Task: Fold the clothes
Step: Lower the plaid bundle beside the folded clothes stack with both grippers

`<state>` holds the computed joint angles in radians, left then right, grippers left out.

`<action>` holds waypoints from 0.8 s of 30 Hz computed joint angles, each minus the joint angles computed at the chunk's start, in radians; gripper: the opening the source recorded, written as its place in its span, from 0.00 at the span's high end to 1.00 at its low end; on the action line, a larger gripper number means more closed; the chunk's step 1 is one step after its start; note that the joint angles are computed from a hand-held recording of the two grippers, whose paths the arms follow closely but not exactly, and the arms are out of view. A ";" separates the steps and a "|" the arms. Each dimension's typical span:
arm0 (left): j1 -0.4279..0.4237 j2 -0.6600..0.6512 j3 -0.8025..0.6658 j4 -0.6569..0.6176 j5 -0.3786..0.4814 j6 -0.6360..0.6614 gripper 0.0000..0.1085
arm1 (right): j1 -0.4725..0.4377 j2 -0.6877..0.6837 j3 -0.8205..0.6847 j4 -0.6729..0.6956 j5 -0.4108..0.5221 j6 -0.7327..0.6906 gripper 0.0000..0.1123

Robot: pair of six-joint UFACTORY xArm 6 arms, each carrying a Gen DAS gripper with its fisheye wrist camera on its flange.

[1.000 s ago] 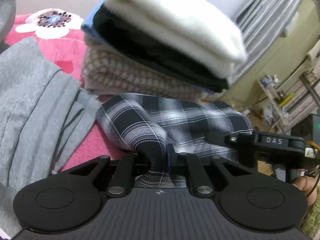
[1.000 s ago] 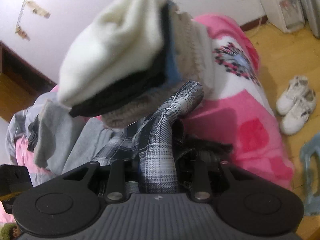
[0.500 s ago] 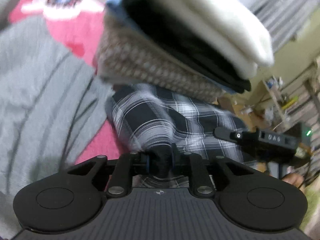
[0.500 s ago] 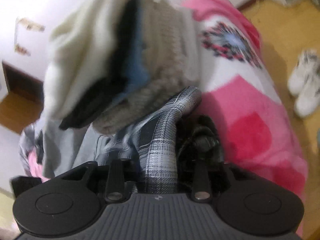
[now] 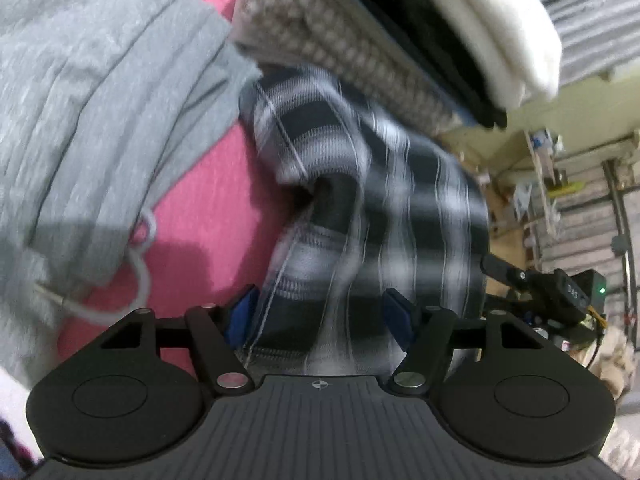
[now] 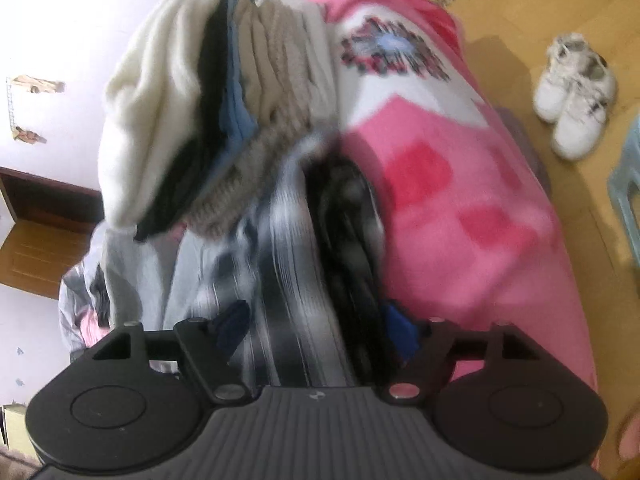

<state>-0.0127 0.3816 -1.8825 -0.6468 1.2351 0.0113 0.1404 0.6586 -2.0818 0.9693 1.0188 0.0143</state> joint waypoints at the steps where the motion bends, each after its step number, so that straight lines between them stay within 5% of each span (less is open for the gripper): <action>1: -0.001 0.004 -0.008 0.007 0.017 0.010 0.38 | 0.002 -0.030 0.047 0.003 0.000 -0.010 0.31; 6: -0.013 -0.001 0.000 0.033 0.027 0.051 0.39 | 0.034 -0.148 0.234 0.011 -0.058 -0.078 0.32; 10: -0.020 0.017 -0.046 0.074 0.062 0.029 0.70 | 0.046 -0.132 0.183 -0.081 -0.030 -0.037 0.71; 13: 0.017 0.071 -0.147 -0.014 0.152 -0.095 0.80 | 0.031 -0.097 0.072 -0.098 0.050 -0.038 0.78; 18: 0.036 0.105 -0.177 -0.062 0.229 -0.196 0.77 | 0.006 -0.011 -0.137 -0.154 0.205 0.005 0.76; 21: 0.011 0.087 -0.112 0.009 0.187 -0.152 0.65 | 0.024 0.018 -0.144 -0.266 0.258 0.119 0.53; 24: 0.015 0.087 -0.114 -0.003 0.171 -0.143 0.56 | 0.041 -0.065 0.009 -0.274 0.149 0.148 0.52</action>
